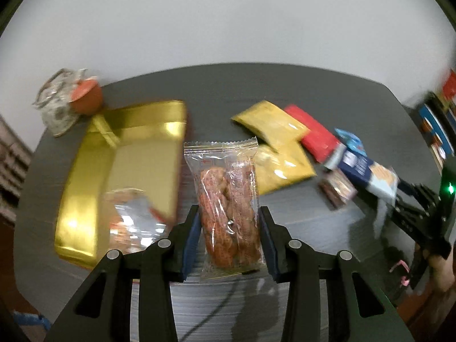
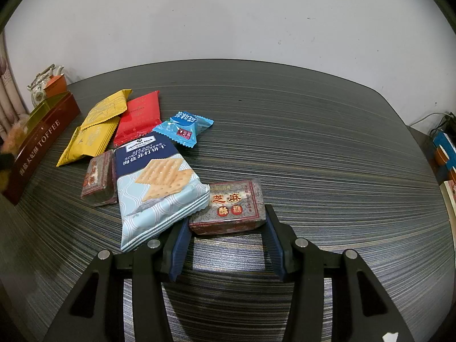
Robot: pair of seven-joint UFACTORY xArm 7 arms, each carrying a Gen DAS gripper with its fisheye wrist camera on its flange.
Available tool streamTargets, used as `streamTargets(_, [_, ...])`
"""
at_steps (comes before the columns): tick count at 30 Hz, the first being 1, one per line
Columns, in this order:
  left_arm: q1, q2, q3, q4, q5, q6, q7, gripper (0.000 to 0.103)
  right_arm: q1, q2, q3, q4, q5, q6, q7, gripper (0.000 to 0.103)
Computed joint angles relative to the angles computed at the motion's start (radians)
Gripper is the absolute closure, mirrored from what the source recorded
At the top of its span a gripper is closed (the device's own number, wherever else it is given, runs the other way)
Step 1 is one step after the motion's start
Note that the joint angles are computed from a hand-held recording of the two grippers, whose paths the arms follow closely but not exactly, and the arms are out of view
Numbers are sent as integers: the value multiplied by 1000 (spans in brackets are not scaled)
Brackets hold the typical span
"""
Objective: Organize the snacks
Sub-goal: 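Carry the red snack bag into the tin tray and open the left gripper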
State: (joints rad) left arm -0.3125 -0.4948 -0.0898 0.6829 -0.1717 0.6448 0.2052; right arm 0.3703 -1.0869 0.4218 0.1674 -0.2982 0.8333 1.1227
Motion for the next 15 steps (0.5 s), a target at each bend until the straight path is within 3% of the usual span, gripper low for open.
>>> streamTargets(9, [156, 69, 58, 67, 88, -24, -23, 62, -1, 1, -2, 0, -2, -1, -1, 58])
streamTargets(15, [212, 150, 84, 98, 99, -11, -26, 62, -2, 4, -1, 3, -3, 0, -1, 58])
